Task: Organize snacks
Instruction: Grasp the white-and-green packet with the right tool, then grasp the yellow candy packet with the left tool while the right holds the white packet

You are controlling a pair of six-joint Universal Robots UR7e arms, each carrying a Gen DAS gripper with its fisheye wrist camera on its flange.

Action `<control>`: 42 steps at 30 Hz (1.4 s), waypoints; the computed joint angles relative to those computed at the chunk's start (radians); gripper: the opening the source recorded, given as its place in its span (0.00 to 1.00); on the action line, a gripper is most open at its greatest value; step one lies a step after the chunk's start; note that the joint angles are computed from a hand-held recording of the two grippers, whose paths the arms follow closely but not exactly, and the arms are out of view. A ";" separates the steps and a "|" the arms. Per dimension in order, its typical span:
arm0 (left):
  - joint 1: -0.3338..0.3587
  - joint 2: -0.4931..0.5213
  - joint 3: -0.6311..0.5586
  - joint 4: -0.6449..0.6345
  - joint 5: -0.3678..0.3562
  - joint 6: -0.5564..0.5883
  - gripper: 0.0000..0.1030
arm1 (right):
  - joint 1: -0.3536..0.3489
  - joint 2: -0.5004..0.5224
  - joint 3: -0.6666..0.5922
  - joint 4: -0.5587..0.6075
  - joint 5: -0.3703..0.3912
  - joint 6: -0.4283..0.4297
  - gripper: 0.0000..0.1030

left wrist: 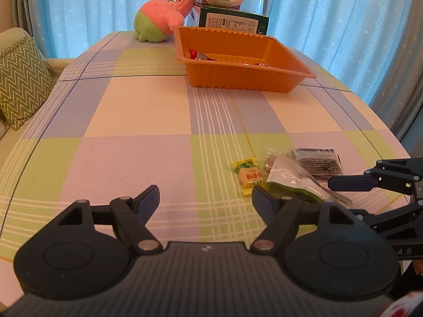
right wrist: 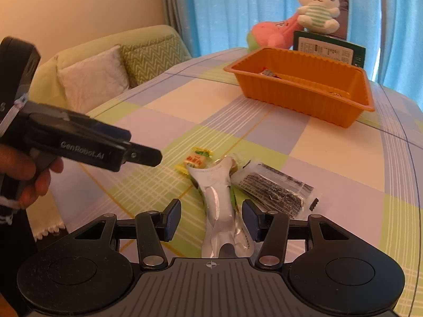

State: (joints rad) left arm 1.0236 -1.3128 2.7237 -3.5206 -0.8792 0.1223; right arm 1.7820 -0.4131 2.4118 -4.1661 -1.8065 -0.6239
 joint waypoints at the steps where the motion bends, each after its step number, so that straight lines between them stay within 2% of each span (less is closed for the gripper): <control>1: 0.001 0.002 -0.001 -0.001 0.001 0.000 0.72 | -0.002 0.000 -0.003 0.000 0.004 0.010 0.51; 8: 0.006 0.005 -0.003 0.001 0.001 -0.005 0.72 | 0.003 0.016 -0.030 0.007 -0.003 0.021 0.50; 11: 0.008 0.008 -0.004 0.000 0.004 -0.006 0.72 | 0.003 0.022 -0.043 0.013 -0.015 0.016 0.41; 14: 0.010 0.014 -0.008 -0.002 0.004 -0.006 0.72 | 0.007 0.028 -0.051 0.014 -0.030 0.001 0.36; 19: 0.011 0.019 -0.011 -0.002 0.001 -0.001 0.72 | 0.031 0.063 -0.068 -0.015 -0.094 -0.072 0.30; 25: 0.010 0.028 -0.011 -0.010 -0.001 -0.003 0.72 | 0.022 0.072 -0.057 -0.051 -0.065 -0.073 0.28; 30: 0.014 0.044 -0.014 -0.038 -0.017 0.001 0.72 | 0.017 0.074 -0.043 -0.171 -0.032 -0.029 0.28; 33: 0.015 0.064 -0.021 -0.052 -0.033 0.005 0.72 | 0.016 0.071 -0.047 -0.220 -0.060 0.019 0.28; 36: 0.011 0.093 -0.029 -0.076 -0.047 0.013 0.70 | 0.014 0.060 -0.048 -0.222 -0.101 0.076 0.28; 40: -0.002 0.158 -0.051 -0.120 -0.032 0.023 0.56 | 0.011 0.048 -0.046 -0.220 -0.120 0.113 0.28; 42: 0.002 0.179 -0.065 -0.130 -0.043 0.024 0.53 | 0.011 0.045 -0.044 -0.224 -0.120 0.115 0.28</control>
